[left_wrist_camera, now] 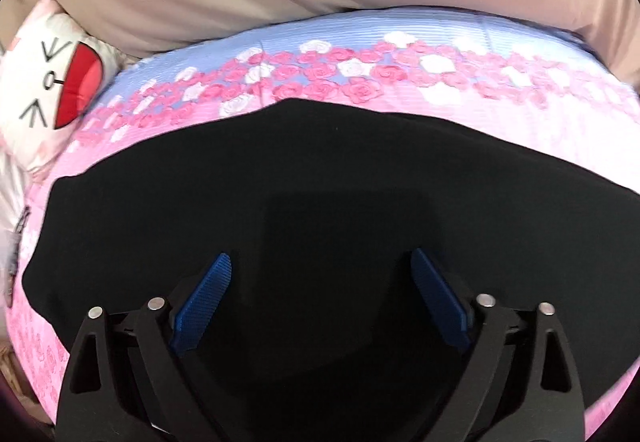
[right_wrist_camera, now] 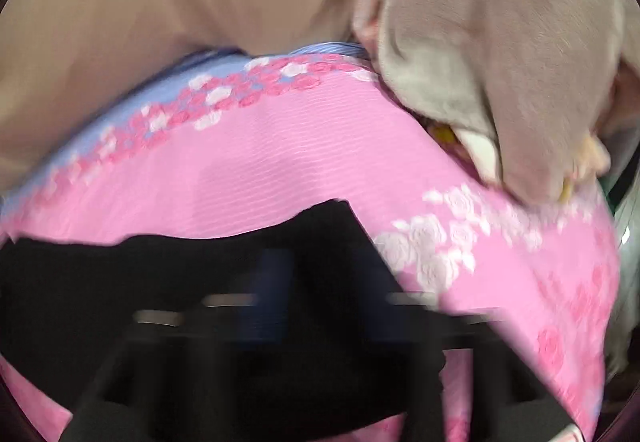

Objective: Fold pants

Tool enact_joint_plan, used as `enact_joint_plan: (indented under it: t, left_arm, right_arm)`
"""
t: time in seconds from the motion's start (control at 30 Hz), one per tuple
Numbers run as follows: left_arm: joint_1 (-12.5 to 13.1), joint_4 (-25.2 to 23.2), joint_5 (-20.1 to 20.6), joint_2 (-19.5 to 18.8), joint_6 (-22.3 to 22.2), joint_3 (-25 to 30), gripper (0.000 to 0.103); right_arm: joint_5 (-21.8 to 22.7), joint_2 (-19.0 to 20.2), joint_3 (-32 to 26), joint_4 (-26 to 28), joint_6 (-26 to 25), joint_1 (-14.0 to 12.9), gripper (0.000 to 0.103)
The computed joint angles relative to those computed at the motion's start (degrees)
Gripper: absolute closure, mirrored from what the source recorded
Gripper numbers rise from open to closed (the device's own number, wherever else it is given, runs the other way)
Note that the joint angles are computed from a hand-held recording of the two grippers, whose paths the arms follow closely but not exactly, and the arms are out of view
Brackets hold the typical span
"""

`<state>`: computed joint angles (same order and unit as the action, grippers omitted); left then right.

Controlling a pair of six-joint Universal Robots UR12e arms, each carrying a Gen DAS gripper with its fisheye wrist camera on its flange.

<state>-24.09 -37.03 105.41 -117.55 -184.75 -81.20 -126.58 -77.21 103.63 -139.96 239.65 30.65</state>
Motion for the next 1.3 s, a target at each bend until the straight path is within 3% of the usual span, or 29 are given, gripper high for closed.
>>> enact_joint_plan:
  t: [0.03,0.1,0.17,0.2,0.37,0.47,0.53,0.6,0.63,0.67,0.7,0.77,0.83,0.93,1.07,1.17,1.3]
  left_arm:
    - [-0.39,0.95,2.61,-0.66,-0.42,0.51,0.006]
    - [-0.58,0.47,4.06,-1.52,-0.7,1.65,0.006]
    - [-0.7,-0.41,4.69,-2.03,-1.79,2.6,0.006]
    - [-0.8,-0.64,5.03,-2.12,-1.7,2.84,0.006]
    - [-1.03,1.23,3.44,-0.6,-1.04,1.56,0.007]
    - [-1.72,2.74,2.23,-0.03,-0.26,1.14,0.007]
    - [-2.17,3.06,0.89,-0.02,1.07,1.4,0.007]
    - [-2.66,3.76,0.77,0.1,2.09,1.31,0.007]
    - [-2.82,4.46,0.46,0.36,2.84,0.92,0.007]
    - [-2.88,5.02,0.16,0.6,3.3,0.52,0.007]
    - [-2.87,5.61,-0.14,0.86,3.82,0.08,0.007]
    - [-2.9,7.09,0.7,1.27,4.71,-0.83,0.007]
    - [-2.77,8.12,1.35,1.53,5.32,-1.56,0.007]
    - [-2.58,7.74,0.82,1.63,4.95,-1.71,0.007]
    - [-2.45,8.06,-0.68,2.3,4.94,-2.44,0.007]
    - [-2.06,9.33,-1.4,3.44,5.77,-3.84,0.007]
    - [-1.28,10.65,-3.2,4.88,6.36,-6.06,0.007]
  right_arm:
    - [-0.82,-0.21,0.28,-0.61,-0.13,-0.11,0.095]
    - [-0.35,-1.09,2.83,-6.25,-0.37,-0.94,0.093]
    - [2.37,-1.39,4.13,-8.28,-0.11,-2.13,0.08]
    - [1.7,-1.73,4.53,-8.53,0.82,-1.8,0.072]
    - [-6.89,-3.03,3.99,-5.37,3.36,2.09,0.068]
    - [-1.2,-2.23,3.64,-13.49,-3.31,1.84,0.072]
    - [-2.92,-0.48,0.5,-8.8,-6.66,1.94,0.07]
    - [-5.69,0.24,-1.19,-2.43,-5.02,1.25,0.045]
    - [-5.63,0.4,-1.29,0.49,-3.07,0.24,0.047]
    - [-3.77,0.56,-1.7,3.93,-2.09,-0.76,0.059]
    - [-1.92,0.68,-1.25,4.98,-1.83,-1.88,0.06]
    - [-0.06,-0.67,0.57,1.79,2.71,-2.22,0.06]
    - [-5.5,-0.79,-0.5,2.74,6.72,0.08,0.059]
    - [-9.05,0.12,-3.1,3.52,5.89,3.3,0.056]
    - [-7.54,1.01,-4.72,4.62,5.47,4.52,0.048]
    - [-7.7,-0.8,-3.5,13.06,14.35,4.83,0.047]
    - [-4.2,-4.29,3.0,7.91,19.21,4.74,0.042]
